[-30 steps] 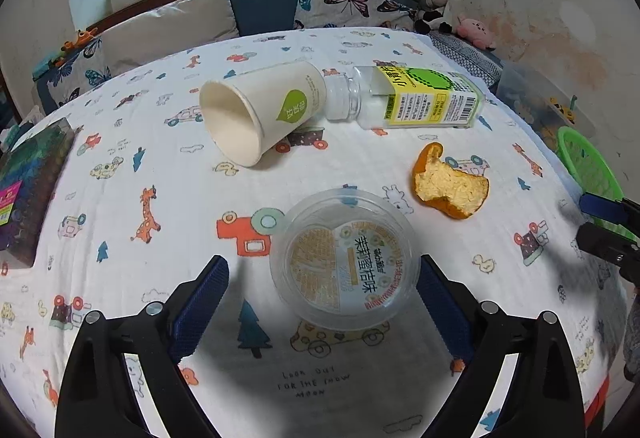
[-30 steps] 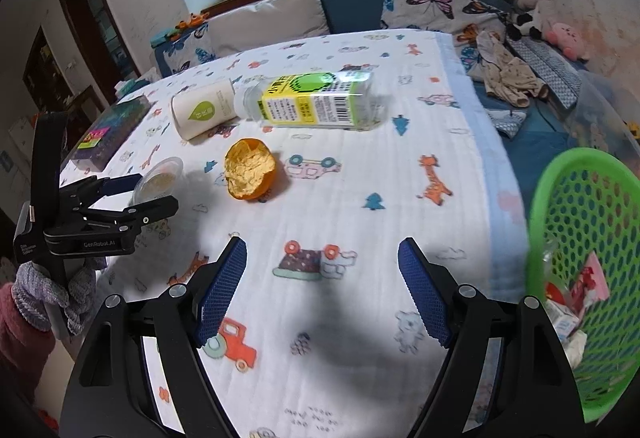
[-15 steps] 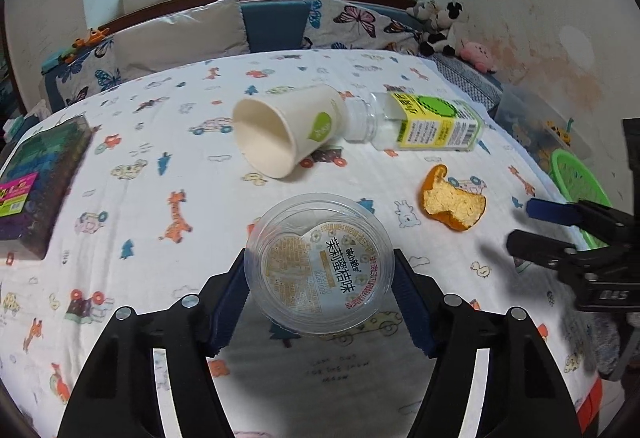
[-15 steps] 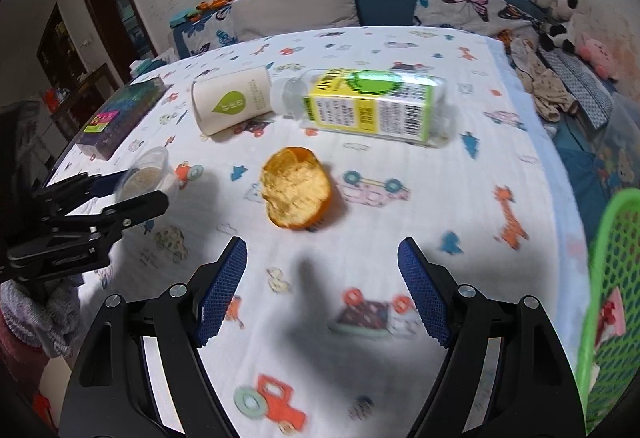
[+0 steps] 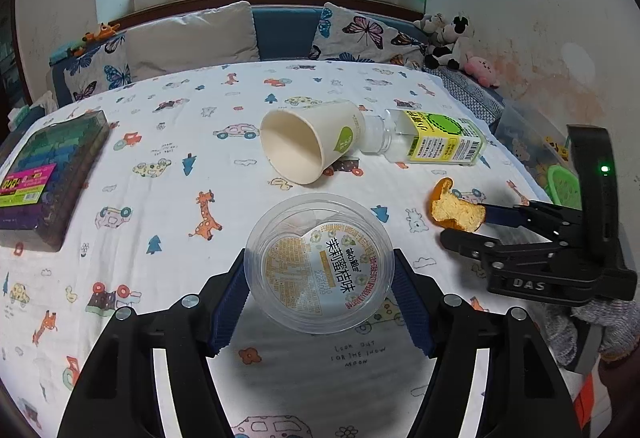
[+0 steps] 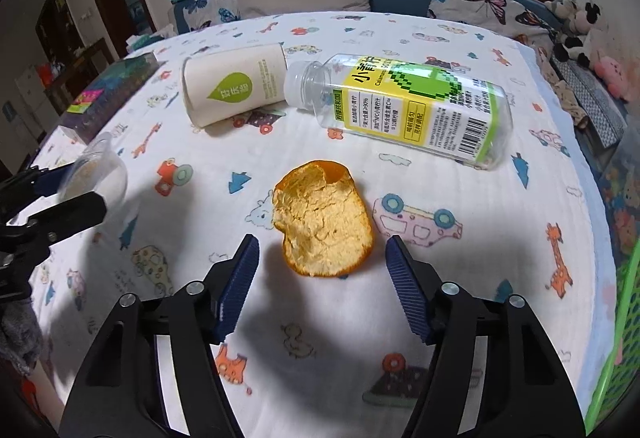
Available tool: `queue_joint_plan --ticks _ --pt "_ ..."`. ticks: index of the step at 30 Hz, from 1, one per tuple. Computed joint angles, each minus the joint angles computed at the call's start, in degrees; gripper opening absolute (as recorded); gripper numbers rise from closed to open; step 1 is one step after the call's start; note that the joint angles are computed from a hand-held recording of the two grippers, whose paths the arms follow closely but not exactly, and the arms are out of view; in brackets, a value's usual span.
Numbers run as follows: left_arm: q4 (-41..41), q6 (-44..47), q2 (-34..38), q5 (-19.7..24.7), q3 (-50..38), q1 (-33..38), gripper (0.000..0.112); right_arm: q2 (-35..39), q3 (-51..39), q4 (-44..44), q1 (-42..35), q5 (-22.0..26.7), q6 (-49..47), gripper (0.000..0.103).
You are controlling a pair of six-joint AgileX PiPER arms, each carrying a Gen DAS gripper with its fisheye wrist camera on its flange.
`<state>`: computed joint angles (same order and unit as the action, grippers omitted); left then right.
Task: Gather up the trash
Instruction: 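Grasp the orange peel with the right gripper while the left gripper grasps the clear tub, then drop the orange peel and clear tub into the basket with both grippers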
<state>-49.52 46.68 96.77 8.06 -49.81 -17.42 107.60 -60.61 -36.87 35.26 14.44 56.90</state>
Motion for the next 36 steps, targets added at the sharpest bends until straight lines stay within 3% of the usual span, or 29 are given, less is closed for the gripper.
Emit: queue_joint_plan --ticks 7,13,20,28,32,36 --pt "-2.9 2.5 0.3 0.3 -0.1 0.3 0.066 3.2 -4.2 -9.2 2.8 6.1 6.3 0.051" --pt "-3.0 2.5 -0.3 0.3 0.2 -0.1 0.066 1.9 -2.9 -10.1 3.0 5.1 7.8 0.04" --pt "-3.0 2.1 -1.8 0.4 0.7 -1.5 0.066 -4.4 4.5 -14.5 2.6 1.4 15.6 0.036" --pt "7.6 -10.0 -2.6 0.3 -0.6 -7.5 0.066 -17.2 17.5 -27.7 2.1 1.3 33.6 0.036" --pt "15.0 -18.2 -2.2 0.5 -2.5 -11.7 0.066 -24.5 24.2 -29.4 0.5 2.7 37.1 0.037" --pt "29.0 -32.9 -0.2 1.3 -6.2 -17.1 0.066 -32.6 31.1 -27.4 -4.2 3.8 34.7 0.037"
